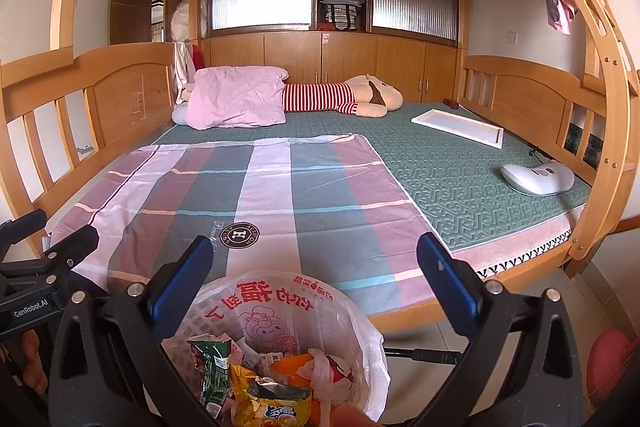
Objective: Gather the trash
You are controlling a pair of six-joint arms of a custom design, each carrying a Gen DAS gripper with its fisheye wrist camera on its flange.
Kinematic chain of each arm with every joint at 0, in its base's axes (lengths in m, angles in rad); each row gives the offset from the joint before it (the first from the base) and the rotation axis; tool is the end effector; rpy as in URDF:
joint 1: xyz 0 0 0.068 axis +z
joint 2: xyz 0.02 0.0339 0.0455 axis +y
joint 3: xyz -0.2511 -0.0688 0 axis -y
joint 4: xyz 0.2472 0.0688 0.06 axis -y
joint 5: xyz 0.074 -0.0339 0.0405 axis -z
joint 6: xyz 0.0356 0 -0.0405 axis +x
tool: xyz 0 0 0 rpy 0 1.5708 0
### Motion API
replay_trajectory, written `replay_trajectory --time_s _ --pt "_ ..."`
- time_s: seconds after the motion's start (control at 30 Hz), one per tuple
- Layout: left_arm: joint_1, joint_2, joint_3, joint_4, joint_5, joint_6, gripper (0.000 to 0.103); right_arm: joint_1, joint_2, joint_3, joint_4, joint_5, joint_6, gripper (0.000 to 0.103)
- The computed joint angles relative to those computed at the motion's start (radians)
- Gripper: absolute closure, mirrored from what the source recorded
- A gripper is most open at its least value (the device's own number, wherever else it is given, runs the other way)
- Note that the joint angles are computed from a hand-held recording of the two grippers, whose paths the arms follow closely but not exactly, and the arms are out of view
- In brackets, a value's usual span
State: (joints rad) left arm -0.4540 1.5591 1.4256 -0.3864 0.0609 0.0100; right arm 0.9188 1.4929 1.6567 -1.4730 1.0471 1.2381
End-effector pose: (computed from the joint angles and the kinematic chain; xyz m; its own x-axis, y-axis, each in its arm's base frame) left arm 0.3272 -0.1621 0.3367 -0.4416 0.2266 -0.8681 0.4897 0.8716 -0.0216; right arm 0.1812 0.1866 0.3747 -0.4387 0.2043 -0.8751 0.4686 0.8830 -0.0288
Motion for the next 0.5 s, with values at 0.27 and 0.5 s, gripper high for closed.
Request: replay_trajectory --time_s 0.27,0.5 --pt "0.0 0.0 -0.001 -0.001 0.001 -0.001 0.004 -0.002 0.012 0.007 0.008 -0.006 -0.003 0.004" --pt "-0.001 0.0 -0.004 0.0 0.001 0.001 0.004 -0.001 0.014 0.008 0.006 -0.008 0.004 0.004"
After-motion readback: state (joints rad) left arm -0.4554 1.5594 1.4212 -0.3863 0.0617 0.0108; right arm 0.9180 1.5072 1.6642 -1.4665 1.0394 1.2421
